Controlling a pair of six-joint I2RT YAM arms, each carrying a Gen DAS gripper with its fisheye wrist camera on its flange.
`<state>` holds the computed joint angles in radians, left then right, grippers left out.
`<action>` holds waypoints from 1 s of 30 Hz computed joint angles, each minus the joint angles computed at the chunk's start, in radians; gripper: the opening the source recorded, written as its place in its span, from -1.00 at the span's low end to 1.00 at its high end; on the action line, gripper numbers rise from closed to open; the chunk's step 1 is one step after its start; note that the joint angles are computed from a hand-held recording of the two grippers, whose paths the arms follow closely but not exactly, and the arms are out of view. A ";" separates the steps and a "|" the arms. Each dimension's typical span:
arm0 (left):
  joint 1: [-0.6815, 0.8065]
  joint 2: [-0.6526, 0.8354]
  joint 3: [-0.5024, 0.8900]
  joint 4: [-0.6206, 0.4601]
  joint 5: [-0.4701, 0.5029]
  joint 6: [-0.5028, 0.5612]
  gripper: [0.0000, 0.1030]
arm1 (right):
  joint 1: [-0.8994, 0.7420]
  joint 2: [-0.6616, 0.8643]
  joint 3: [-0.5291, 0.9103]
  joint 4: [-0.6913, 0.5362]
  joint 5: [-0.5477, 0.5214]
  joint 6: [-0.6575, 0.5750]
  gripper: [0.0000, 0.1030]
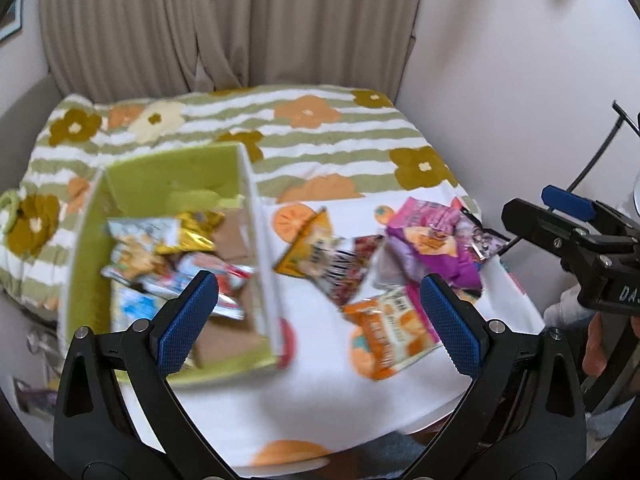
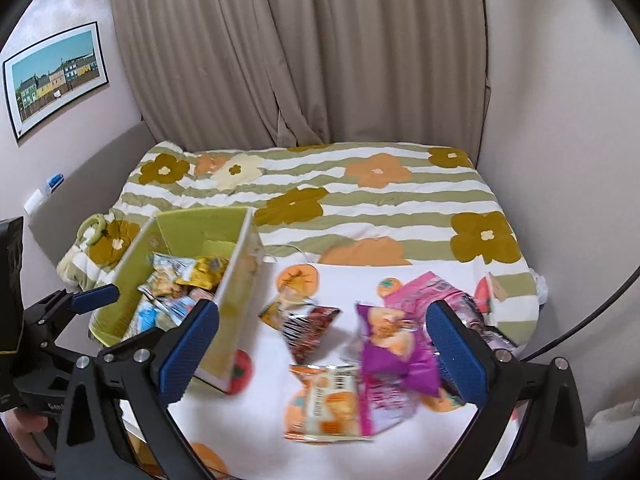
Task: Organize snacks
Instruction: 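Move both tools back over the remaining snack pile, then grasp the orange cake packet with the left tool while the right tool grasps the purple chip bag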
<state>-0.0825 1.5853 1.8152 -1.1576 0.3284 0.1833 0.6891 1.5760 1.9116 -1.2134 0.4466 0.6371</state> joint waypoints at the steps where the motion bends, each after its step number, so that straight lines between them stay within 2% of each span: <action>1: -0.043 -0.005 -0.022 0.014 -0.023 -0.046 0.95 | -0.023 -0.020 -0.027 0.010 -0.026 -0.015 1.00; 5: -0.190 0.000 -0.109 0.063 -0.147 -0.188 0.95 | -0.170 -0.118 -0.184 0.092 -0.196 -0.120 1.00; 11: -0.301 0.040 -0.243 0.145 -0.227 -0.374 0.95 | -0.388 -0.153 -0.354 0.191 -0.452 -0.282 1.00; 18: -0.374 0.143 -0.324 0.242 -0.264 -0.491 0.95 | -0.512 -0.127 -0.496 0.299 -0.601 -0.387 1.00; 23: -0.391 0.209 -0.334 0.272 -0.281 -0.564 0.94 | -0.542 -0.084 -0.535 0.361 -0.669 -0.390 1.00; 30: -0.405 0.246 -0.357 0.310 -0.304 -0.581 0.91 | -0.549 0.022 -0.522 0.408 -0.710 -0.365 1.00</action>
